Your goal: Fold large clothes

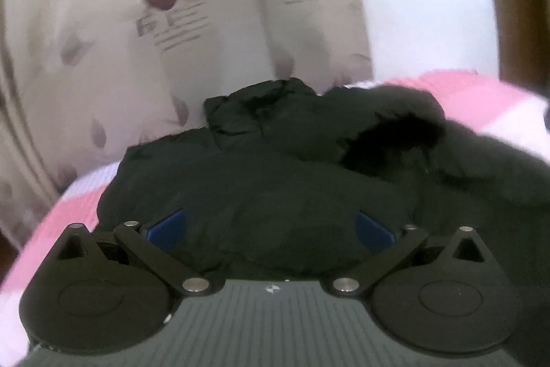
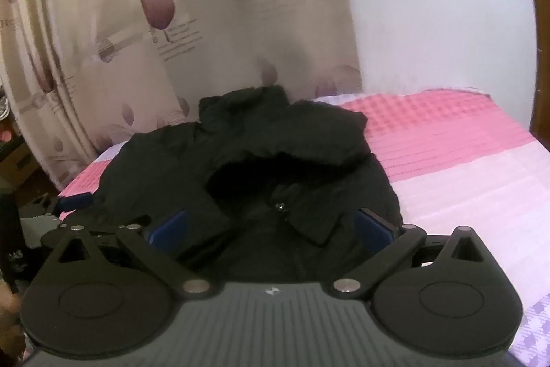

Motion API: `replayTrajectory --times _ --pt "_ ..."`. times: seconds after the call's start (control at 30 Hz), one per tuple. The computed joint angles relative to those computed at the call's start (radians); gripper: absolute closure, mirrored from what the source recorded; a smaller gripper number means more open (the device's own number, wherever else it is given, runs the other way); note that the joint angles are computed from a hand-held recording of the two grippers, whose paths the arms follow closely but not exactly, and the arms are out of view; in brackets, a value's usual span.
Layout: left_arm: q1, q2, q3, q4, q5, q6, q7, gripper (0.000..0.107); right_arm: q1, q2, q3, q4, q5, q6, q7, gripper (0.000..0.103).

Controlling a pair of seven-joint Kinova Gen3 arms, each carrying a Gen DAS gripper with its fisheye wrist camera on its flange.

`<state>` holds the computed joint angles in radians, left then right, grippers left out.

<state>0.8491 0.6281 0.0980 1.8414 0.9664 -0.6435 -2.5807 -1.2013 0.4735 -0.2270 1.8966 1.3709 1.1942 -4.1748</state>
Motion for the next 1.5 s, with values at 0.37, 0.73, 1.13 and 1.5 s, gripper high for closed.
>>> replayTrajectory --times 0.37,0.73,1.13,1.5 --pt "0.04 0.054 0.019 0.042 -0.17 -0.076 -0.147 0.006 0.019 -0.014 -0.015 0.044 0.003 -0.037 -0.087 0.0" --pt "0.1 0.103 -0.068 -0.067 0.038 0.042 -0.338 0.087 0.102 -0.016 -0.114 0.126 0.087 -0.02 -0.3 0.0" --pt "-0.25 -0.069 0.121 -0.211 0.397 -0.383 -0.277 0.092 0.072 -0.046 -0.024 0.06 -0.028 -0.079 -0.074 0.0" --pt "-0.485 0.179 0.03 -0.607 0.717 -0.483 -0.491 0.065 0.229 0.055 -0.078 -0.142 0.056 -0.249 0.296 0.0"
